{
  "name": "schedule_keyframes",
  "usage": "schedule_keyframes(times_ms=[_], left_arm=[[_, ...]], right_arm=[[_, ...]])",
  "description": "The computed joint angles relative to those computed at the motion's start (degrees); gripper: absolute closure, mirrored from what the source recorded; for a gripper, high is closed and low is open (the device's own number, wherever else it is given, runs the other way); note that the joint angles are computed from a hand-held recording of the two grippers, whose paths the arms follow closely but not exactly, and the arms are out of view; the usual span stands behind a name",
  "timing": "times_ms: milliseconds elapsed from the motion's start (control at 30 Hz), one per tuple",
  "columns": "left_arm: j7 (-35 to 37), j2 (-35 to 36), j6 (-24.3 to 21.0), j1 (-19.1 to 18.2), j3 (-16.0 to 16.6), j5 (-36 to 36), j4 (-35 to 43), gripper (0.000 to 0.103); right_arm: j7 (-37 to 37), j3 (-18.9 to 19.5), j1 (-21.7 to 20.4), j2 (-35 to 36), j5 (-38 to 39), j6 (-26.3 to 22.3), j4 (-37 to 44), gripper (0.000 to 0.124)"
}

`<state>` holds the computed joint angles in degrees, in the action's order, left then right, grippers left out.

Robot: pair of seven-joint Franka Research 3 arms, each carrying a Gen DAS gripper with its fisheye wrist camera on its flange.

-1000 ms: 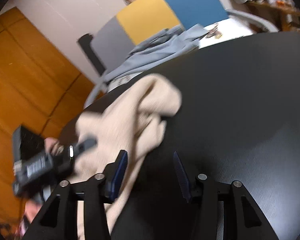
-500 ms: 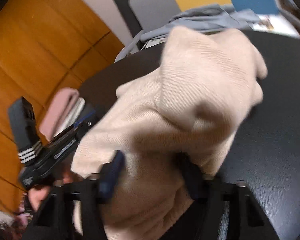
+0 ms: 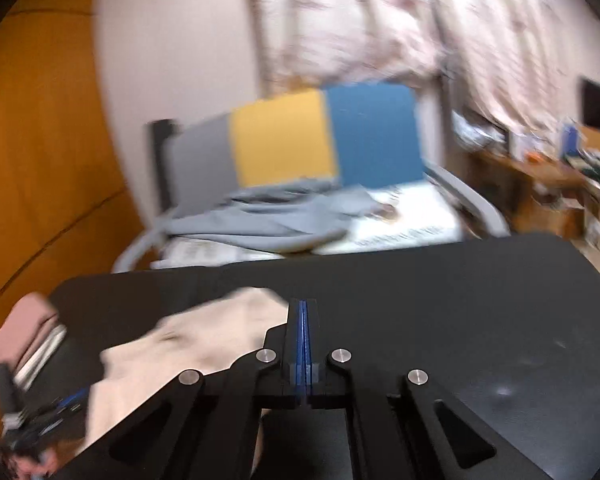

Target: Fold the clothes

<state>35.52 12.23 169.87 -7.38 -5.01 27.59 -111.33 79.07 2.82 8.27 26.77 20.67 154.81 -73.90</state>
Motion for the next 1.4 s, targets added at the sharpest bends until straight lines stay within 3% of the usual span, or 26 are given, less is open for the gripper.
schedule_keyframes(times_ms=[100, 133, 167, 233, 300, 333, 467, 533, 600, 633, 667, 700, 767, 867, 1067, 1267, 1400], left_arm=[[6.35, 2.58, -3.57, 1.18, -3.21, -4.61, 2.25, 0.081], [6.21, 3.22, -3.53, 0.36, -2.69, -4.26, 2.47, 0.081], [2.76, 3.36, -2.34, -1.96, -0.16, -0.45, 2.16, 0.081], [-5.79, 3.33, -0.25, -6.50, 5.12, 8.86, 1.63, 0.081], [-12.78, 3.14, 1.02, -8.80, 8.10, 16.50, 1.21, 0.081], [-14.53, 3.02, 1.87, -8.57, 8.07, 17.92, 0.85, 0.081], [-13.27, 1.91, 6.17, -3.82, 4.06, 13.51, -1.96, 0.081], [-13.85, 0.69, 7.52, -3.13, 4.04, 11.35, -3.61, 0.082], [-20.58, -0.55, 6.84, -6.51, 8.53, 16.72, -3.97, 0.082], [-24.15, -1.23, 5.76, -7.51, 9.96, 20.28, -3.93, 0.082], [-25.22, -1.61, 5.21, -7.22, 9.91, 21.88, -3.86, 0.082], [-25.38, -1.86, 4.89, -6.57, 9.46, 22.74, -3.78, 0.082], [-25.58, -2.11, 4.27, -5.22, 8.41, 24.08, -3.54, 0.081], [-13.53, -0.53, 1.91, 0.38, 1.52, 11.60, -2.88, 0.081], [-10.99, 0.89, 0.06, -0.71, 1.95, 11.36, -1.06, 0.080], [-7.67, 2.41, -4.96, -1.99, 1.77, 12.62, 2.27, 0.075], [2.80, 3.53, -3.31, 1.93, -3.15, 1.01, 3.25, 0.075]], right_arm=[[-2.05, 3.23, -3.86, 1.51, 6.06, -10.91, 2.07, 0.116], [-4.68, 4.40, -4.10, 0.08, 7.95, -11.26, -0.64, 0.100], [-7.27, 5.35, -4.21, -1.20, 9.91, -11.79, -3.09, 0.072], [-15.63, 8.01, -4.35, -5.25, 15.70, -10.70, -10.02, 0.052], [-23.88, 10.21, -3.45, -7.85, 20.03, -11.04, -13.71, 0.051], [-26.82, 10.67, -2.13, -8.70, 20.05, -11.47, -14.63, 0.049], [-34.75, 10.14, 3.70, -10.79, 16.35, -10.28, -17.87, 0.037], [-35.76, 8.60, 7.51, -10.70, 11.60, -7.69, -18.96, 0.037], [-29.91, 4.91, 12.83, -8.08, 1.02, -4.13, -17.93, 0.038], [-26.99, 2.98, 14.72, -7.14, -3.29, -3.44, -17.82, 0.048], [-25.59, 2.52, 14.99, -6.38, -5.01, -3.46, -17.51, 0.070], [-26.09, 3.78, 13.26, -6.04, -2.70, -4.77, -16.80, 0.073], [-27.38, 5.51, 10.41, -5.52, 2.31, -7.06, -15.59, 0.104], [-28.57, 6.39, 8.01, -6.78, 7.85, -6.59, -16.26, 0.107], [-26.24, 4.41, 5.05, -8.62, 13.47, -1.76, -16.26, 0.111], [-14.15, -0.16, 1.91, -6.06, 11.17, 2.23, -10.37, 0.115], [-0.95, -5.59, 1.44, -0.50, 2.55, 1.78, -4.75, 0.115]])
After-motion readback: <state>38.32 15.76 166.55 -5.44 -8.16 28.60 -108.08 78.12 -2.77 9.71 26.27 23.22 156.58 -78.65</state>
